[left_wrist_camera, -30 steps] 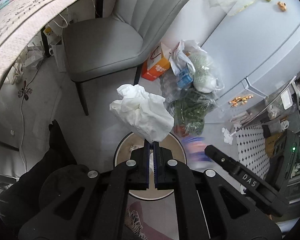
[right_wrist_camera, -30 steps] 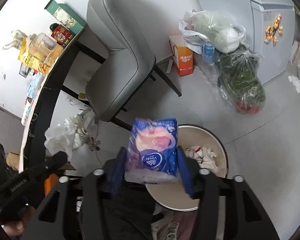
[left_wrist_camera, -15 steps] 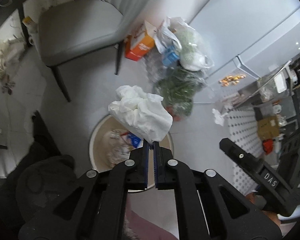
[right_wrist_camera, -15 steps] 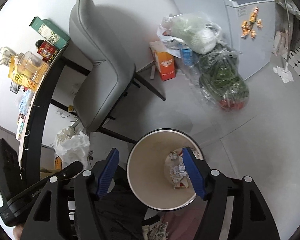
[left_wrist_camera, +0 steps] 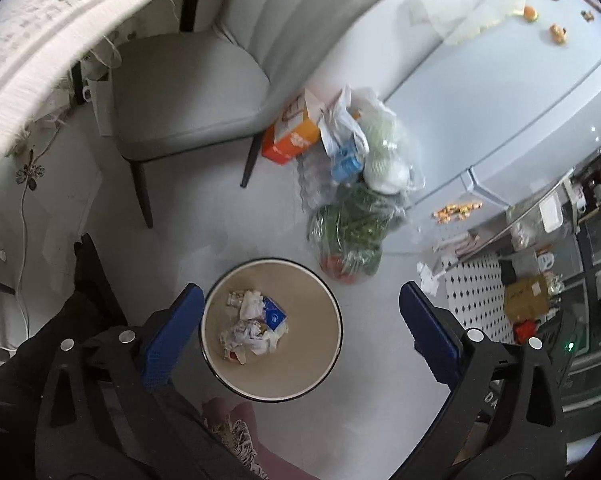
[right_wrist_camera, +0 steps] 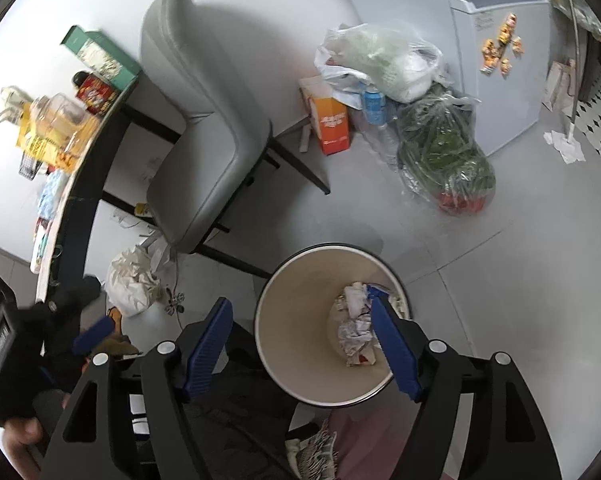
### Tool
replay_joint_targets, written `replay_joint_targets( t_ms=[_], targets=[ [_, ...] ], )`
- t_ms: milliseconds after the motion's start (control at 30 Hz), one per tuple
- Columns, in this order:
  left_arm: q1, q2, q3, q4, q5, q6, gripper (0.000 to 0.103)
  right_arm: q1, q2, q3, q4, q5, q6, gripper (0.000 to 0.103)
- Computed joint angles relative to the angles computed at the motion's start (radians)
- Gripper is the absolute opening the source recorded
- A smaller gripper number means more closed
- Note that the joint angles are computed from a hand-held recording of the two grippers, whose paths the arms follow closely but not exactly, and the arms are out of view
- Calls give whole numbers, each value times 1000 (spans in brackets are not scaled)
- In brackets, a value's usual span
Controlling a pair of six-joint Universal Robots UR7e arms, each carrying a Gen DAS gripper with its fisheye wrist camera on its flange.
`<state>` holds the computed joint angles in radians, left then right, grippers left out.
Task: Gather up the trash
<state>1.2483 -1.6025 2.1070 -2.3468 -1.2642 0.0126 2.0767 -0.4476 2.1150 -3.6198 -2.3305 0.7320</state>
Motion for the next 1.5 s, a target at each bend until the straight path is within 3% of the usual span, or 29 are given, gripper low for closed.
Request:
replay_joint_targets(
  t_ms=[300, 700, 933, 1233, 1333, 1500],
  targets=[
    [-31, -113, -25, 26, 23, -1, 97, 98, -27, -70, 136, -51, 17, 95],
    [-49, -286, -86, 88, 6, 10, 97, 271, -56, -199, 377, -153, 60, 95],
    [-62, -386, -105, 130, -1, 20, 97, 347, -61, -267, 513, -158, 82, 95],
    [-113, -534, -152, 250, 101, 43, 97, 446, -41, -358, 655, -160, 90, 95],
    [-138, -580, -158, 287, 152, 40, 97, 480, -29, -364, 649, -184, 103, 95],
    [-228, -679, -155, 369, 251, 0, 97, 515, -25, -381, 691, -176, 123, 95]
  ],
)
